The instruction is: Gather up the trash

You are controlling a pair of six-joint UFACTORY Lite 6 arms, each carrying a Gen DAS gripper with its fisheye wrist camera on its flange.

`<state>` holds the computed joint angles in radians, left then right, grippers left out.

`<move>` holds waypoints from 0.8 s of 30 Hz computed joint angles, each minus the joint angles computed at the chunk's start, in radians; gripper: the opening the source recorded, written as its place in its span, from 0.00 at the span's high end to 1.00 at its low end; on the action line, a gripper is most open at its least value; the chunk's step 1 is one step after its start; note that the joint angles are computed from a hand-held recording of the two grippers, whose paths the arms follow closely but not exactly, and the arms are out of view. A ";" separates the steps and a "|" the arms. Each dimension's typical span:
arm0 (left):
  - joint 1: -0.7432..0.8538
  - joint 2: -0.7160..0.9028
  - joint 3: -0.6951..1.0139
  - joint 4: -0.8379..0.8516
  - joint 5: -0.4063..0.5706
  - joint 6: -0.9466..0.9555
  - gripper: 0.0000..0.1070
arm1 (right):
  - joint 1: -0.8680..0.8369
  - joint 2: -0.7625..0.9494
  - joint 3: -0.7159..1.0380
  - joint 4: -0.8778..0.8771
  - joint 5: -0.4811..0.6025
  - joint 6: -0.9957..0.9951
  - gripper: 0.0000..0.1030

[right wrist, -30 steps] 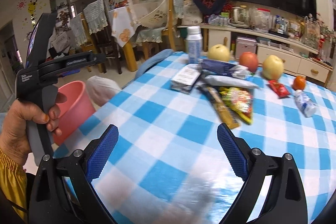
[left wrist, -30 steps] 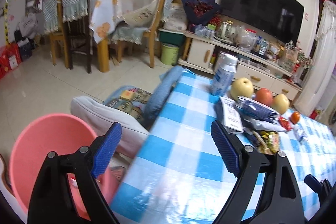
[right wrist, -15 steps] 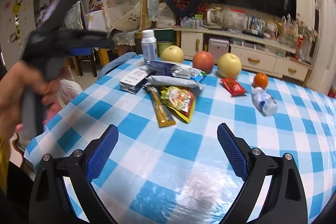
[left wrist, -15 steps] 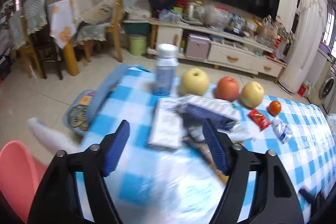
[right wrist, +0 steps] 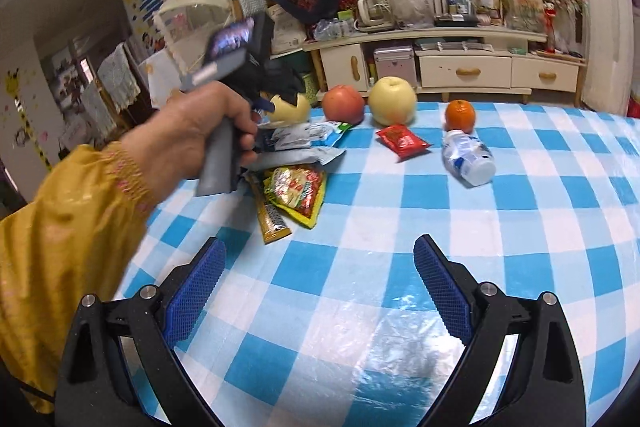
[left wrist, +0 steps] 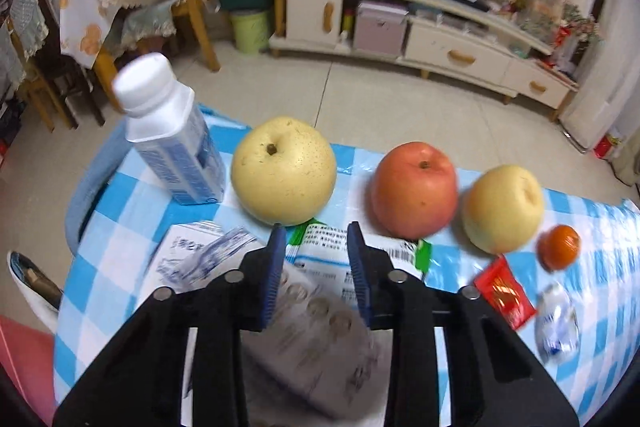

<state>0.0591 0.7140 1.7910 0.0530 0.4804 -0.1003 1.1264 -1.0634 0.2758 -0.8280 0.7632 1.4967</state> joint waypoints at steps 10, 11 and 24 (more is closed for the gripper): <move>-0.048 0.210 0.213 0.111 0.047 -0.151 0.70 | -0.166 -0.127 -0.027 0.200 -0.049 -0.248 0.09; -0.054 0.218 0.219 0.128 0.050 -0.159 0.70 | -0.190 -0.137 -0.031 0.224 -0.059 -0.281 0.09; -0.065 -0.093 -0.290 0.074 -0.126 -0.044 0.71 | -0.435 -0.163 -0.035 0.439 -0.106 -0.588 0.09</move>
